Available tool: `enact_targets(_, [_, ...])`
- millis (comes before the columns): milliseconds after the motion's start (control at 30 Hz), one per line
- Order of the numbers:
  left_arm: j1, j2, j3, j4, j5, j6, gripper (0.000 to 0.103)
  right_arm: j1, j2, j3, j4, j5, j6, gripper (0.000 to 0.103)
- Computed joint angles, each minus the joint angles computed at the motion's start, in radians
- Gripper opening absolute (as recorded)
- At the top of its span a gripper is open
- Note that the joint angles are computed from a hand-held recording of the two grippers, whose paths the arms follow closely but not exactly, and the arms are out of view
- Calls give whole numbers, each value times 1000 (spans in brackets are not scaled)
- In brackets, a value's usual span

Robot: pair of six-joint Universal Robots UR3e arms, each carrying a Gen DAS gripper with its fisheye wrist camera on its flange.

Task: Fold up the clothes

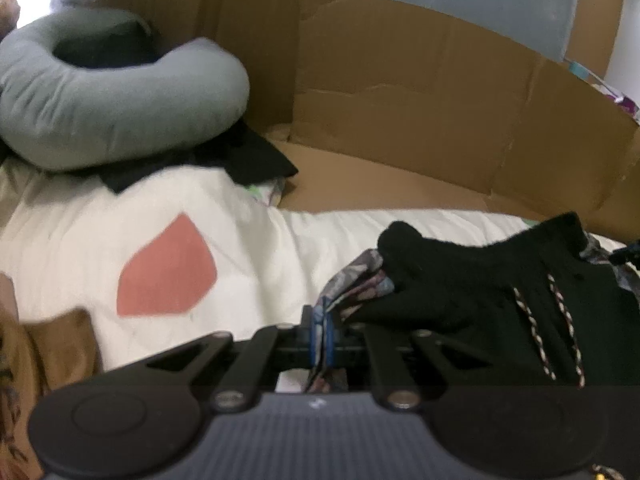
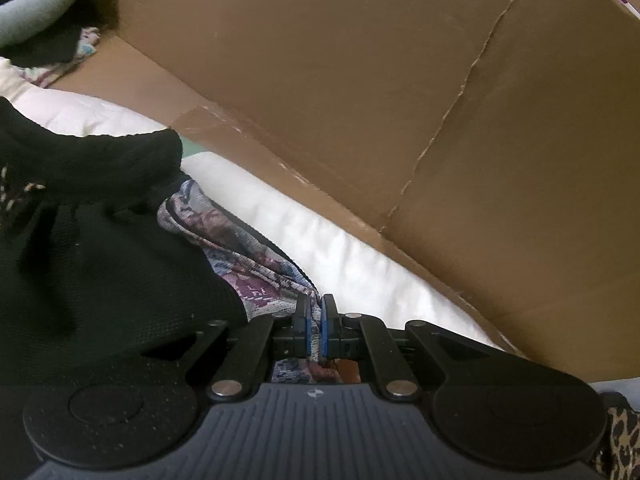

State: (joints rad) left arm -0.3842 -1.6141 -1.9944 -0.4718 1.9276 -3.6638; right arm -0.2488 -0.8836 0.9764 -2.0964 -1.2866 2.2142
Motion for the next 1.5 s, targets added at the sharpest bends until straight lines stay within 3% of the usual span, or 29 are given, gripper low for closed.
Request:
enact_targets(67, [3, -45, 36, -16, 9, 11, 6, 6, 9, 6, -26, -16, 18, 3])
enact_targets(133, [34, -76, 79, -102, -51, -2, 10, 4, 40, -49, 31, -8, 67, 7])
enact_targets(200, [35, -81, 93, -134, -58, -12, 17, -15, 61, -120, 107, 15, 91, 27])
enact_targets(267, [38, -47, 66, -118, -73, -37, 27, -40, 70, -183, 165, 33, 90, 37])
enact_targets(367, [41, 39, -6, -101, -102, -49, 39, -104, 66, -259, 278, 95, 21, 37])
enact_targets(500, [1, 137, -63, -147, -90, -85, 39, -178, 51, -288, 376, 109, -48, 37])
enact_targets(600, [-52, 213, -99, -191, -50, -139, 39, -232, 0, -210, 395, 112, -98, 37])
enact_targets(800, [-179, 342, -147, -325, 63, -297, 38, -304, -132, 51, 326, 92, -199, 37])
enact_targets(933, [-266, 387, -161, -423, 81, -410, 37, -331, -219, 217, 260, 47, -266, 37])
enact_targets(1167, [-360, 404, -191, -533, 70, -583, 35, -366, -223, 223, 256, 10, -287, 36])
enact_targets(1500, [-451, 439, -208, -621, 39, -730, 35, -420, -224, 185, 325, -36, -335, 35])
